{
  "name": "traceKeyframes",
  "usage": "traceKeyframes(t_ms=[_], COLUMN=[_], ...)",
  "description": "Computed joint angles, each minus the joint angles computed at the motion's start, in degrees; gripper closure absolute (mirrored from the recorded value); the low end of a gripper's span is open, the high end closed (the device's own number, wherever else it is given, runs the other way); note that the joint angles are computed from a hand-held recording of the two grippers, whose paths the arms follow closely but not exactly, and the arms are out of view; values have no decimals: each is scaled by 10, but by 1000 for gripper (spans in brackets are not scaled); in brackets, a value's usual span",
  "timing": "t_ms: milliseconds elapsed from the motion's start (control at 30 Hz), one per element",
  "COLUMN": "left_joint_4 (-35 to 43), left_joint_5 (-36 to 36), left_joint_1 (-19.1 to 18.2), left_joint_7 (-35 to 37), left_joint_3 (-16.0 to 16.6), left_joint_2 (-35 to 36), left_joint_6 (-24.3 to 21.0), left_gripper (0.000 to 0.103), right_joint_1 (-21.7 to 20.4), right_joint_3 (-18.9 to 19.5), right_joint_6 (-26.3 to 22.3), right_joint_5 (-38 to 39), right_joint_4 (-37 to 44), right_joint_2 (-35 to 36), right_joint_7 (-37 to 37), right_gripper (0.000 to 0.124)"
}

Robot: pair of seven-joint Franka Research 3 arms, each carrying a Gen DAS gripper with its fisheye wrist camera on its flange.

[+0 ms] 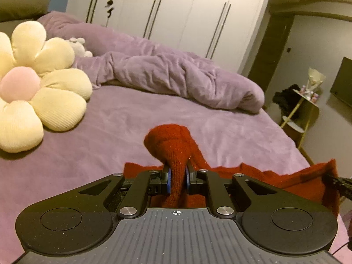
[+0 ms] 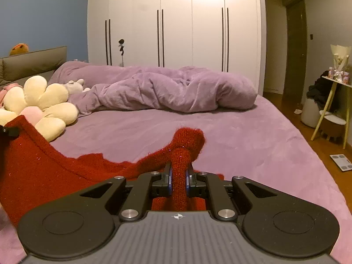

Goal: Fold small clothes
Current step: 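Lift the hem with both grippers and fold it toward the collar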

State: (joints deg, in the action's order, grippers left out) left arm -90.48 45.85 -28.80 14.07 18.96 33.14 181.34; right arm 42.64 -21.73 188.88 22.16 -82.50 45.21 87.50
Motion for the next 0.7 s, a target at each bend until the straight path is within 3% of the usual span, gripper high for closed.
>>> traceKeyframes(t_ms=[167,333,533,700], left_joint_4=[37,93,168,215], left_joint_5=[0,4,9,-7], left_joint_1=[2,25,55,78], left_joint_7=[-8,-10,16,64], left_joint_3=[5,-19,-64,-102], left_joint_2=[23,56,96,129], left_joint_6=[-26,-64,-128,-167], left_gripper=[89,89,91,91], right_joint_1=[31,34,-2,-37], right_joint_3=[-73,-136,-167,-160], right_joint_6=[-33,-88,-160,-205], right_joint_5=[3,-19,-61,-99], right_joint_4=[63,161,305,401], right_joint_2=[53,124,206,253], right_joint_7=[47,126,210,253], right_gripper=[114,114,115,116])
